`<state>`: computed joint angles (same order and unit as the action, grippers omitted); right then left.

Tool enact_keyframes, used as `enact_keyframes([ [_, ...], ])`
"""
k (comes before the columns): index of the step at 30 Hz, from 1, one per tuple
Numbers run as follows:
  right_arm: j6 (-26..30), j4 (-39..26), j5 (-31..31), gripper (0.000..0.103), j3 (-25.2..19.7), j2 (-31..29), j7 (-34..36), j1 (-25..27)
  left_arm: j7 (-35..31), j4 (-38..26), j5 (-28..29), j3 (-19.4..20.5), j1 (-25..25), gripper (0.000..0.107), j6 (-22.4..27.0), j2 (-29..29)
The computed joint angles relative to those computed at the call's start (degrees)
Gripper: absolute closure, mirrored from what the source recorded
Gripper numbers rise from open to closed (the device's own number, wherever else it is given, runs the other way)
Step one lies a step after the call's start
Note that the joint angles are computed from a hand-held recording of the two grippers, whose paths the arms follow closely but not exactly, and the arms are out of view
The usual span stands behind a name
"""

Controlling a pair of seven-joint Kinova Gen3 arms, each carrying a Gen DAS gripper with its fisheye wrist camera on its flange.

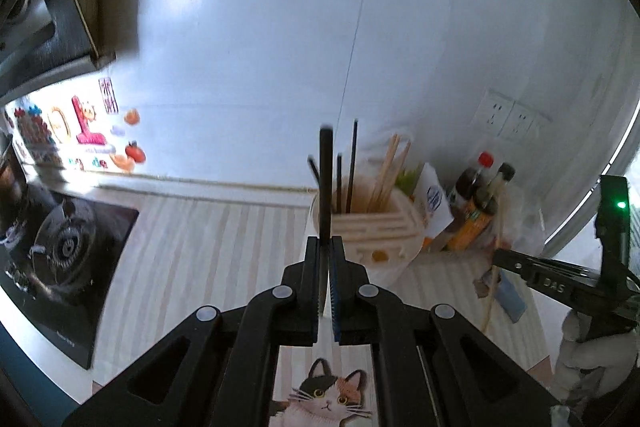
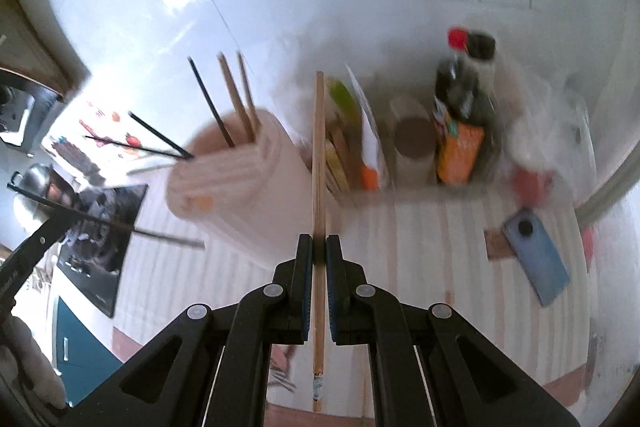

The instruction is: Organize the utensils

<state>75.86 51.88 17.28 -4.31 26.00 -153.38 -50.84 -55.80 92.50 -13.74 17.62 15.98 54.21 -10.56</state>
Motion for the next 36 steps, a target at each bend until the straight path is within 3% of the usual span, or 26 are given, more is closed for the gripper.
enact_keyframes([
  [8,-0.14,-5.83,0.43,0.096,0.62,1.43,3.14,-0.38,-3.41,-3.78,2.4,-0.59,-0.42,0.107,0.26,-1.76],
  [12,-0.31,-6.3,-1.01,0.096,0.54,1.74,3.98,-0.15,-4.38,-2.05,5.21,-2.15,-0.87,0.101,0.56,-0.79],
  [13,-0.26,-5.7,-1.84,0.096,0.31,1.85,3.83,0.02,-5.04,-1.38,6.44,-2.85,-0.86,0.096,0.92,-0.16],
  [15,-0.16,-3.97,-3.05,0.096,0.0,2.02,3.48,0.2,-4.87,0.96,8.46,-3.95,-1.19,0.053,1.46,1.59],
  [16,-0.1,-2.46,-4.13,0.096,-0.33,2.25,2.9,0.45,-4.55,2.91,10.37,-4.36,-2.2,0.048,1.23,2.57],
  [19,-1.82,3.04,-8.56,0.096,-1.71,2.87,1.22,2.34,-3.75,7.96,16.66,-8.72,-2.43,0.048,-0.45,6.74],
  [24,-2.66,9.04,-12.75,0.096,-2.21,5.85,-2.43,3.69,3.2,13.61,21.3,-10.85,-4.5,0.048,-6.64,15.42],
  [30,-1.5,11.78,-13.92,0.096,-1.82,8.45,-5.99,3.85,13.66,10.93,14.41,-13.11,-1.4,0.05,-7.28,25.57],
  [34,1.27,10.24,-12.78,0.096,-1.51,9.76,-6.62,2.79,18.35,7.88,10.1,-14.69,0.12,0.051,-4.79,30.61],
  [36,2.4,9.38,-12.43,0.096,-1.48,10.13,-6.62,2.45,21.05,5.82,6.22,-16.57,3.19,0.062,-2.42,32.44],
])
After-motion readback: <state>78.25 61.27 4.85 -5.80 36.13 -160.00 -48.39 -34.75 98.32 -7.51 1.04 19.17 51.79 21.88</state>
